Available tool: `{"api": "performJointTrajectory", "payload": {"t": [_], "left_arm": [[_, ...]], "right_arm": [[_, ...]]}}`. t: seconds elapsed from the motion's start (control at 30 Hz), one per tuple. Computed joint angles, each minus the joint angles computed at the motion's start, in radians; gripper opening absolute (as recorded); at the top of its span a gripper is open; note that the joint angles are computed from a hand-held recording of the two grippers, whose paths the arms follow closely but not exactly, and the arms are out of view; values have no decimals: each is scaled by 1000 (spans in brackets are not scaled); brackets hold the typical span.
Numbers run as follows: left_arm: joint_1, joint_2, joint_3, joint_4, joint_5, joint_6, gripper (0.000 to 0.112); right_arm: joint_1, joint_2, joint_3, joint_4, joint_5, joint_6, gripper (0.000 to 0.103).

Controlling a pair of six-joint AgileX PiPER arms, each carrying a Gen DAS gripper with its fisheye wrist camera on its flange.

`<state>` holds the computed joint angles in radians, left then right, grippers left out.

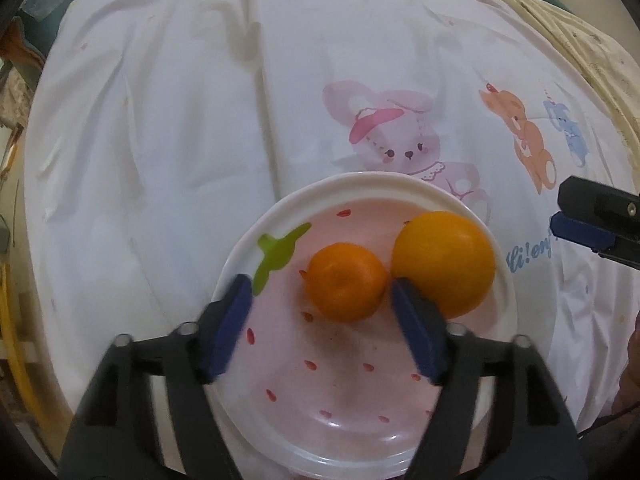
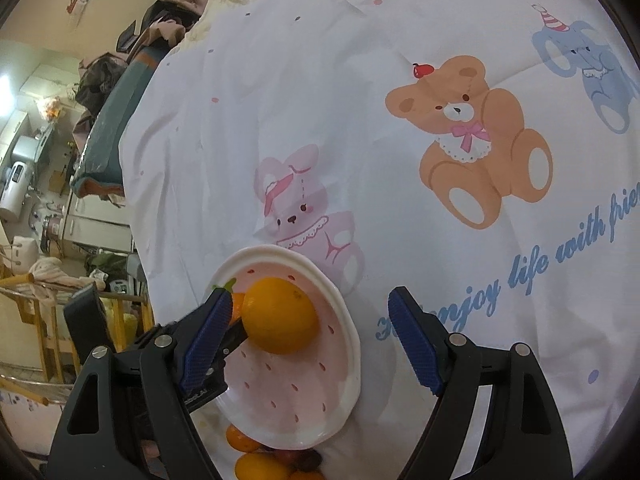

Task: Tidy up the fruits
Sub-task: 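Lower both fruits onto the pink plate and open both tools, then withdraw both open tools from the plate back toward the fruit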

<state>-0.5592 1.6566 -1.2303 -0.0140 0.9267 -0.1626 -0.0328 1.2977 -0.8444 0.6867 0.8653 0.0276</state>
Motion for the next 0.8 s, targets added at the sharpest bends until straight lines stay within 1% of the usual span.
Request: {"api": "performJointTrajectory", "payload": {"t": [0.07, 0.17, 0.3, 0.43, 0.5, 0.6, 0.8], "left_arm": [[-3, -11, 4, 8, -6, -9, 78], [0, -15, -6, 5, 7, -15, 78], [1, -57, 10, 12, 3, -49, 78], [-25, -132, 48, 117, -9, -156, 78], [-22, -173, 54, 121, 3, -167, 78], [-8, -227, 60, 87, 13, -150, 78], [-18, -371, 107, 85, 70, -213, 78]], "right_arm": [[10, -3, -8, -15, 6, 13, 83], [30, -10, -19, -44, 5, 43, 83], [66, -26, -34, -89, 6, 100, 83], [108, -73, -49, -135, 18, 153, 83], [124, -101, -56, -153, 33, 177, 83], [146, -150, -70, -189, 57, 215, 83], [199, -269, -57, -275, 95, 325, 83]]}}
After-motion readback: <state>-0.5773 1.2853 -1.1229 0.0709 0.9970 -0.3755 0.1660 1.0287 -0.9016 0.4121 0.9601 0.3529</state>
